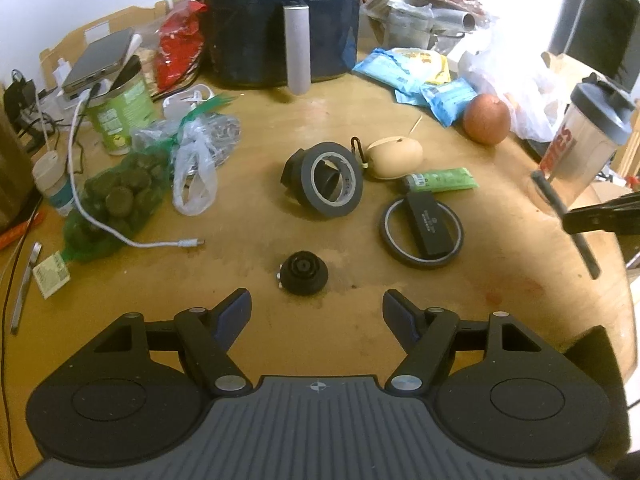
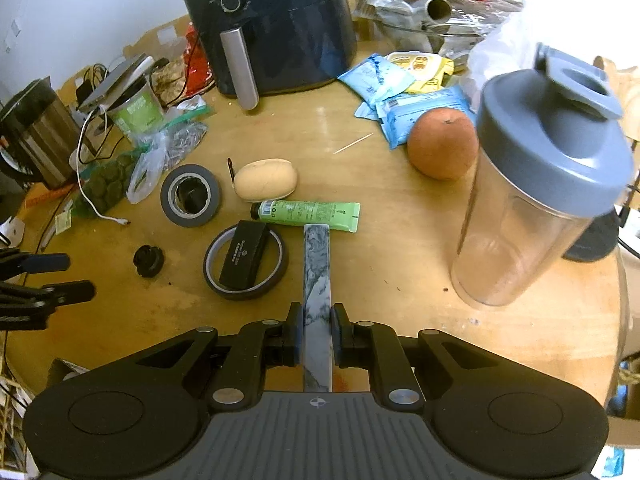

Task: Organize objects
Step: 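Grasp the black rubber knob with the left gripper while the right holds the marble tube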

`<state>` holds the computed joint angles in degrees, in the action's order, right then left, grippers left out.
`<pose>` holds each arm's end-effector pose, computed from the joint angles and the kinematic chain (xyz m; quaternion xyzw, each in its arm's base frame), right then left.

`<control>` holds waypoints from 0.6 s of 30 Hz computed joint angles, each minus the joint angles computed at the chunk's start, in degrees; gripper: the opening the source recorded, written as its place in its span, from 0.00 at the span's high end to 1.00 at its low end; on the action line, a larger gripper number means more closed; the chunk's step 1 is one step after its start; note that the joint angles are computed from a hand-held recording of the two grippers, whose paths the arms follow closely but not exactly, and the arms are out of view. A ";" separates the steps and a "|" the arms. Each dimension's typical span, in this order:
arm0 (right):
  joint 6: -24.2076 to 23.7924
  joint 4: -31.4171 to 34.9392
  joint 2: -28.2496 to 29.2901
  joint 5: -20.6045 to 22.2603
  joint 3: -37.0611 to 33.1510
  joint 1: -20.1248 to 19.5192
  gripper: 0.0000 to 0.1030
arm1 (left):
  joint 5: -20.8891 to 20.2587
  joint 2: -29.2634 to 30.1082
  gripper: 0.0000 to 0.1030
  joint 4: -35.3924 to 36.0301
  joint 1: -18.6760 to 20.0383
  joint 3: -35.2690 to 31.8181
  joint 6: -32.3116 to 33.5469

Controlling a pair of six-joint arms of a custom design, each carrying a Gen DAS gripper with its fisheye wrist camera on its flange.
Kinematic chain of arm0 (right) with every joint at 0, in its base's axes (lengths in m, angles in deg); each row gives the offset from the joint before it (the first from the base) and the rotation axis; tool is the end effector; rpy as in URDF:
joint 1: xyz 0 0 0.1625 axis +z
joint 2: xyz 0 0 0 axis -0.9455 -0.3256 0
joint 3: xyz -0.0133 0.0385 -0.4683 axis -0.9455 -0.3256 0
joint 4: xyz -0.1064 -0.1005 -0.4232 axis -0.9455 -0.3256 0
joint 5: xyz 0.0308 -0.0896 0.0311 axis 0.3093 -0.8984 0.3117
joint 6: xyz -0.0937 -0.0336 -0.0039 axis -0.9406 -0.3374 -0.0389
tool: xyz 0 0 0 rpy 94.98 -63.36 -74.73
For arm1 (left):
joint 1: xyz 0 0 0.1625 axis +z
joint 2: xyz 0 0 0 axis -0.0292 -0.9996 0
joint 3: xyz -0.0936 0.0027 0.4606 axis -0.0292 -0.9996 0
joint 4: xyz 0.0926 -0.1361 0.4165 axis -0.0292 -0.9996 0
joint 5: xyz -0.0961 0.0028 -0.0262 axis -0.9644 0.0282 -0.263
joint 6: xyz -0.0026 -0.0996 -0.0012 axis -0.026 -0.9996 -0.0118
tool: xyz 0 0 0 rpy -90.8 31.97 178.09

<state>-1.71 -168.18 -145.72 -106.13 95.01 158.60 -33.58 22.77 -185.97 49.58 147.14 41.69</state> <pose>0.0825 -0.6509 0.2025 0.3462 -0.9134 0.1138 0.1813 -0.1973 -0.5402 0.1031 0.0776 0.8807 -0.2852 0.3702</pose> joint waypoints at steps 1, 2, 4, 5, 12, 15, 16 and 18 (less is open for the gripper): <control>0.29 -0.04 -0.27 0.18 0.17 -0.08 0.84 | 0.02 0.38 0.30 -0.61 0.41 -0.28 1.07; 0.59 -0.12 -0.49 0.31 0.33 -0.15 0.84 | -0.06 0.74 0.30 -0.73 0.87 -0.69 1.85; 1.05 -0.46 -1.00 0.44 0.79 -0.26 0.84 | -0.24 1.45 0.30 -1.56 1.71 -1.31 3.50; 1.24 -0.57 -1.21 0.53 0.99 -0.33 0.84 | -0.29 1.81 0.30 -1.82 2.13 -1.66 4.25; 2.31 -1.78 -2.76 0.76 2.53 -0.63 0.84 | -0.77 4.47 0.32 -3.43 5.13 -4.19 8.93; 2.77 -2.32 -3.16 0.61 3.05 -0.78 0.84 | -0.95 5.51 0.35 -4.10 6.12 -5.02 10.73; 2.95 -2.56 -3.25 0.53 3.19 -0.85 0.84 | -1.10 5.84 0.35 -4.22 6.44 -5.30 11.23; 3.44 -2.94 -3.44 0.32 3.42 -0.94 0.84 | -0.98 6.47 0.36 -4.42 6.88 -5.69 11.96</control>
